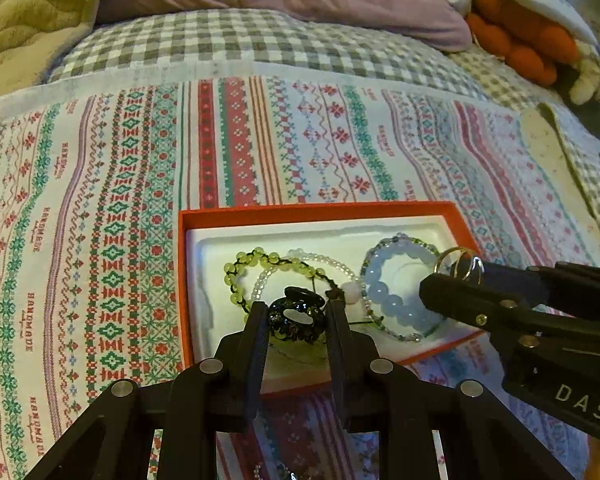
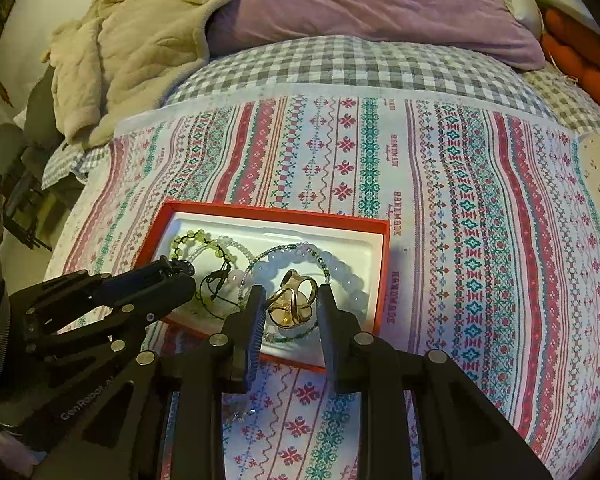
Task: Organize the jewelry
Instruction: 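Carry the hair tie and gold ring into the red box and release them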
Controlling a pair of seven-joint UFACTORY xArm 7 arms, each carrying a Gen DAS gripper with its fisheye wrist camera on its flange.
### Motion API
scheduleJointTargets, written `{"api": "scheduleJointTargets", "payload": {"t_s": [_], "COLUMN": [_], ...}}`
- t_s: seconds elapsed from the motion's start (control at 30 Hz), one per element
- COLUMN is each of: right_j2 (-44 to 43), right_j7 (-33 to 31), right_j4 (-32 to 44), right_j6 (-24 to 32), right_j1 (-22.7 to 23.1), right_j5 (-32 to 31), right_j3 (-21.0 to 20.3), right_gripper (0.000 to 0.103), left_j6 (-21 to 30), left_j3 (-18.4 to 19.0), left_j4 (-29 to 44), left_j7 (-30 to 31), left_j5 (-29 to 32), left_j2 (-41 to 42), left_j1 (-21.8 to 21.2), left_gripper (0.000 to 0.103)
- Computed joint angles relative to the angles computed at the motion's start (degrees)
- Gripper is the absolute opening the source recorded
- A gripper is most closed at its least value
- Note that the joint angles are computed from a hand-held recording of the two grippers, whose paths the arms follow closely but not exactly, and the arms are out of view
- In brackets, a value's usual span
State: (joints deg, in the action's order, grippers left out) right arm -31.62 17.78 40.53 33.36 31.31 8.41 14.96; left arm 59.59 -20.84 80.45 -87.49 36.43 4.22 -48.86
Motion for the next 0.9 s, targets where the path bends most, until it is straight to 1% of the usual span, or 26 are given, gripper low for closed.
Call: {"api": "scheduleJointTargets", "payload": {"t_s": [0.4,0.43,0.57,0.63,0.7,0.73,0.83,0.87,0.9], "right_j2": [0.65,0.60,-0.07,-0.63,-1.37,-1.72,-3.23,-3.91,-4.45], "right_j7": [-0.03,0.07,0.05,-0.16,-0.42,-0.53,-0.91,-0.98,-0.93], "right_j4": [0.07,0.11,0.20,0.26,0.27,0.23,-0.12,-0.28,-0.45], "right_j6": [0.05,0.21,0.86,1.40,2.00,2.22,3.00,3.38,3.64], "right_j1": [-0.65,-0.75,-0.80,-0.62,-0.50,-0.49,-0.48,-0.53,-0.68], "right_j5": [-0.75,-0.93,-1.21,-1.01,-0.75,-0.65,-0.26,-0.18,-0.20], "right_j3": [0.10,0.17,0.06,-0.17,-0.40,-0.47,-0.80,-0.88,-0.81], "right_gripper": [0.028,0.028,0.028,0.029,0.031,0.031,0.036,0.040,0.044], "left_j6": [-0.42,-0.30,0.67,1.49,2.30,2.84,4.36,4.71,5.30], "left_j3": [0.26,0.22,0.00,-0.15,-0.24,-0.30,-0.47,-0.50,-0.59], "left_j4": [-0.64,-0.50,0.32,0.93,1.58,1.93,2.73,2.90,3.20], "left_j7": [0.49,0.62,1.34,1.79,2.42,2.75,3.60,3.75,3.85], "left_j5": [-1.17,-1.16,-0.77,-0.60,-0.53,-0.37,0.05,0.09,0.12], "left_j2": [0.13,0.17,0.35,0.52,0.72,0.81,0.90,0.86,0.88], "left_j1": [0.28,0.26,-0.13,-0.48,-0.84,-1.07,-1.80,-1.98,-2.21], "left_gripper": [0.023,0.025,0.042,0.044,0.049,0.052,0.063,0.068,0.070]}}
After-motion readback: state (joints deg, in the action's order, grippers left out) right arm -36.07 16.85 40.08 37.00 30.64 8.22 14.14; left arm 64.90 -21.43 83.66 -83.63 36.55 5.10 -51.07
